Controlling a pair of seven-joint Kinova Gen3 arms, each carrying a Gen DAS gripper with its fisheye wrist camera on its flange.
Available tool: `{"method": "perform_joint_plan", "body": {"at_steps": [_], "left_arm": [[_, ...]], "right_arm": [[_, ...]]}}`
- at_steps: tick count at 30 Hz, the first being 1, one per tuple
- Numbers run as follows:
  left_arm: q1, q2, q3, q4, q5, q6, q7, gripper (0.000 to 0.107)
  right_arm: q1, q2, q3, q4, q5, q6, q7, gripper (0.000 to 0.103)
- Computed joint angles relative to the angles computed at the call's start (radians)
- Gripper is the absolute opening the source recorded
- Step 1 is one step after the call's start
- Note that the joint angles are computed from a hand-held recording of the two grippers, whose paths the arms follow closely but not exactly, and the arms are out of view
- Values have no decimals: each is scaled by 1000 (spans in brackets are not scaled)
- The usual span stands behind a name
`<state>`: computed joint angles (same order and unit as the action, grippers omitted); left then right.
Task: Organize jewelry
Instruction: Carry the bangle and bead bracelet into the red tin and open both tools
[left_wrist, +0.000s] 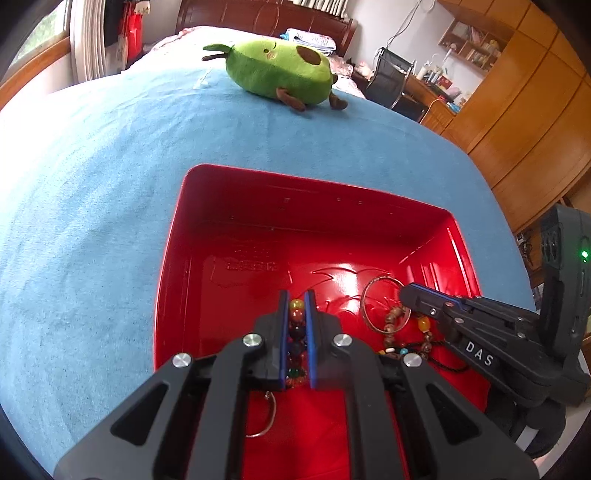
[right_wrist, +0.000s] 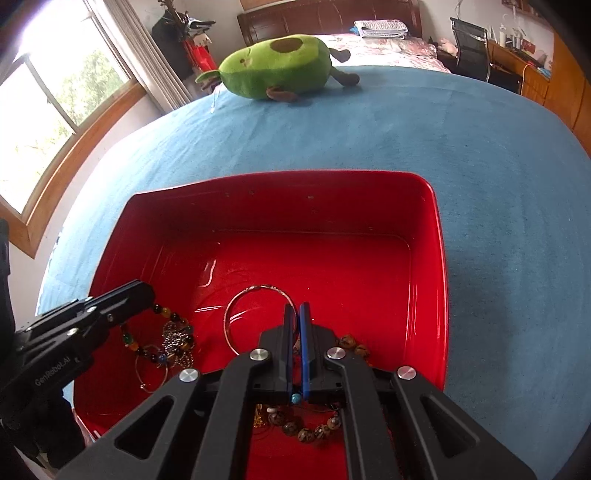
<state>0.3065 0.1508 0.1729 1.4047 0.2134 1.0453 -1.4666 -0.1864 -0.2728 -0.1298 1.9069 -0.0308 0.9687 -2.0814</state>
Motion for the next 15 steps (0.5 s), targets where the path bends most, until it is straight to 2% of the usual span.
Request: {"method": "perform_joint_plan", "body": {"at_steps": [3,5,7,9,10,11,13,15], "left_arm": [[-6,3,-1,-4,12,18,-5,9],[-9,-5,-1,1,20,18,-8,26],[-7,-14,-2,10,17,6,-3,35],[-7,-33,-2,20,16,-3,-3,37],[-10,-45,-4,28,21,-11,-4,42],[-11,-55,-4,33,22,-17,-3,50],[-9,-91,-6,55,9,-46,10,60],[-4,-124,-3,71,-16,-71,29,64]], "right_arm": [[1,-15,1,4,-5,-2,-3,8],[4,-29,-3,7,-1,-6,-10,8],[5,-49,-1,10,-6,-8,-11,8],[19,-72,-27,9,20,-1,-36,11],[28,-82,-46,6,41,6,-57,18],[37,-91,-64,4,62,12,-77,31],[65,-117,-123,-2,130,31,-139,43],[74,-141,-155,-9,170,54,-174,45]]}}
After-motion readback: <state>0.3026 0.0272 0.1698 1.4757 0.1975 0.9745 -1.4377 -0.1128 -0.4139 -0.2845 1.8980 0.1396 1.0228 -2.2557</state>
